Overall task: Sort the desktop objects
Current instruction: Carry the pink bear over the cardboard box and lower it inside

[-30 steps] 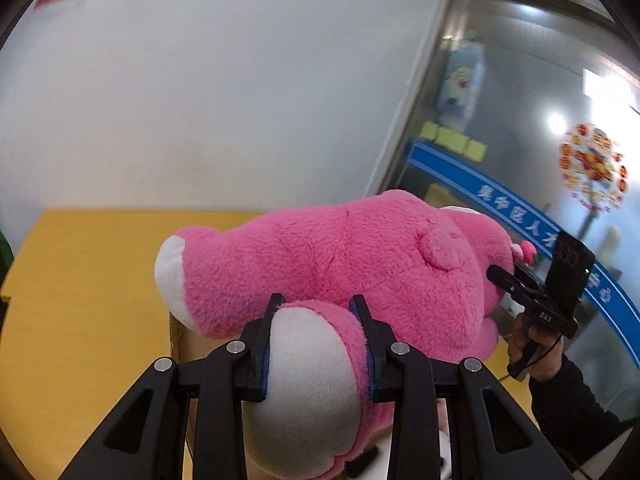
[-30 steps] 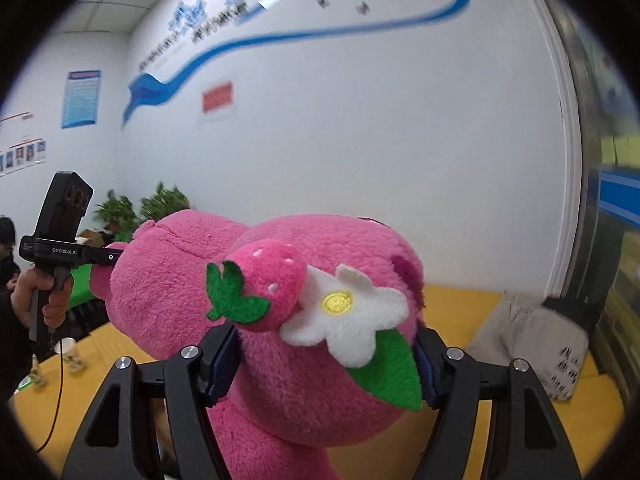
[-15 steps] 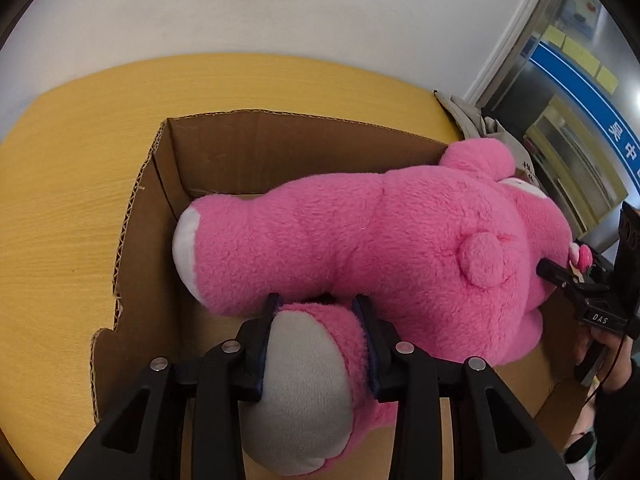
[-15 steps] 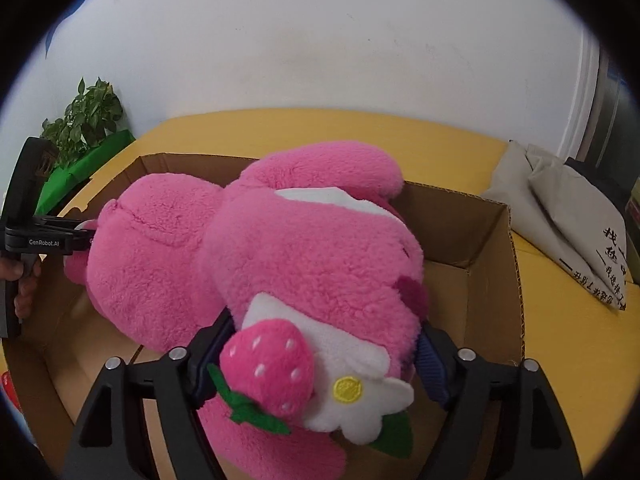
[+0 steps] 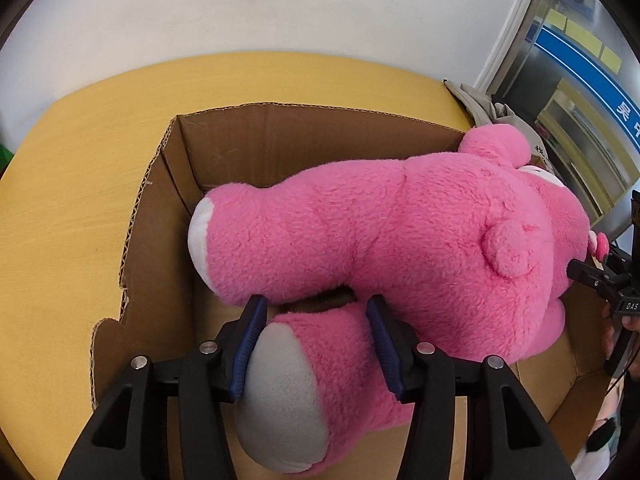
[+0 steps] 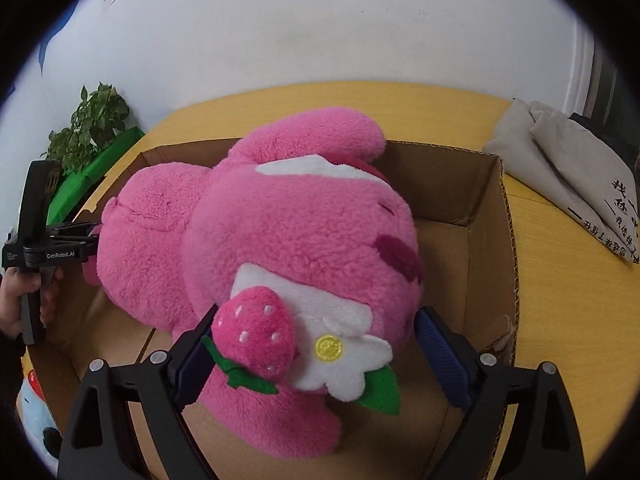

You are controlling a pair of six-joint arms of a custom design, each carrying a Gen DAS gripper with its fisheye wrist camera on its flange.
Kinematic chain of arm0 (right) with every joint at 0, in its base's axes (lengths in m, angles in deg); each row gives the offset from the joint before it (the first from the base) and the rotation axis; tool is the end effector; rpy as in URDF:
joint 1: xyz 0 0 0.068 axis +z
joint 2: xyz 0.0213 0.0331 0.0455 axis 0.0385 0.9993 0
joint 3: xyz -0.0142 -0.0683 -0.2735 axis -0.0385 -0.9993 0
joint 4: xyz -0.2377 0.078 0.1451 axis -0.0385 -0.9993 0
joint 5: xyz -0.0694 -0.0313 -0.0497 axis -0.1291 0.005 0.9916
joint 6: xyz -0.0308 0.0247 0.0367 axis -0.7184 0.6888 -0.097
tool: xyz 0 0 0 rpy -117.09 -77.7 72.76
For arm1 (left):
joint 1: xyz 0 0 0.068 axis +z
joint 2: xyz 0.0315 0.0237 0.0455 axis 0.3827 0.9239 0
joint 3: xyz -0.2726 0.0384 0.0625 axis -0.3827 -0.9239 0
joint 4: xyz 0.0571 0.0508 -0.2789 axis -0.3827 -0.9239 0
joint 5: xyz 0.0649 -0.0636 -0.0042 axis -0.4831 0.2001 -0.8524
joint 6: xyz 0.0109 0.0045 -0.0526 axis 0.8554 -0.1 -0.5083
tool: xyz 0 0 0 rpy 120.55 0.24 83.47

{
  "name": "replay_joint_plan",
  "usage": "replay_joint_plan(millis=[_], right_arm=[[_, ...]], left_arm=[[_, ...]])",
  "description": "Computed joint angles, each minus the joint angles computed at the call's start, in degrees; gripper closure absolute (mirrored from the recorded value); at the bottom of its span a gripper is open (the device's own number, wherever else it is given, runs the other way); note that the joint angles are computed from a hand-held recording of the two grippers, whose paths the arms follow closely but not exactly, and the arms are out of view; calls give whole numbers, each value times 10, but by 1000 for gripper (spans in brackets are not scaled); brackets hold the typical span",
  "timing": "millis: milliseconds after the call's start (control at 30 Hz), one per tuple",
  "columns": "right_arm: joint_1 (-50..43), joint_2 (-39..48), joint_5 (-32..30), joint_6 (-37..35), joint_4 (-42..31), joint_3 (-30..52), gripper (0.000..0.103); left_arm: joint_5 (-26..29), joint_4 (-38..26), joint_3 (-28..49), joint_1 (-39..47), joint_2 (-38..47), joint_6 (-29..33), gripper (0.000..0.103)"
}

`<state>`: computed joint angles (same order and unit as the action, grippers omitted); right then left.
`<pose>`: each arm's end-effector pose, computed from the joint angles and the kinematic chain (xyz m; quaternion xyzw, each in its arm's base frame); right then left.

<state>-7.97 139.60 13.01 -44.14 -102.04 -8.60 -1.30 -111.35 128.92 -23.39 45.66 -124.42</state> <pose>0.1807 -0.0153 0.2390 -0.2047 0.9217 0.1497 0.2935 0.1556 -0.1475 0.2546 -0.0090 0.9575 -0.0924 0.2732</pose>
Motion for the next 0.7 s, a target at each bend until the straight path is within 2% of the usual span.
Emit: replay_joint_plan(millis=[100,400,700], right_arm=[[11,1,5,-2,-4,-1,10],[12,-7,9,-12,-25,-5,7],[22,-44,22,-16,-50,-19,5]], left_arm=[[-15,-5,5,-18,11,-27,45],[-34,-22,1,-41,9,-51,43],[-57,-53,-9,-82,-16,-93,42]])
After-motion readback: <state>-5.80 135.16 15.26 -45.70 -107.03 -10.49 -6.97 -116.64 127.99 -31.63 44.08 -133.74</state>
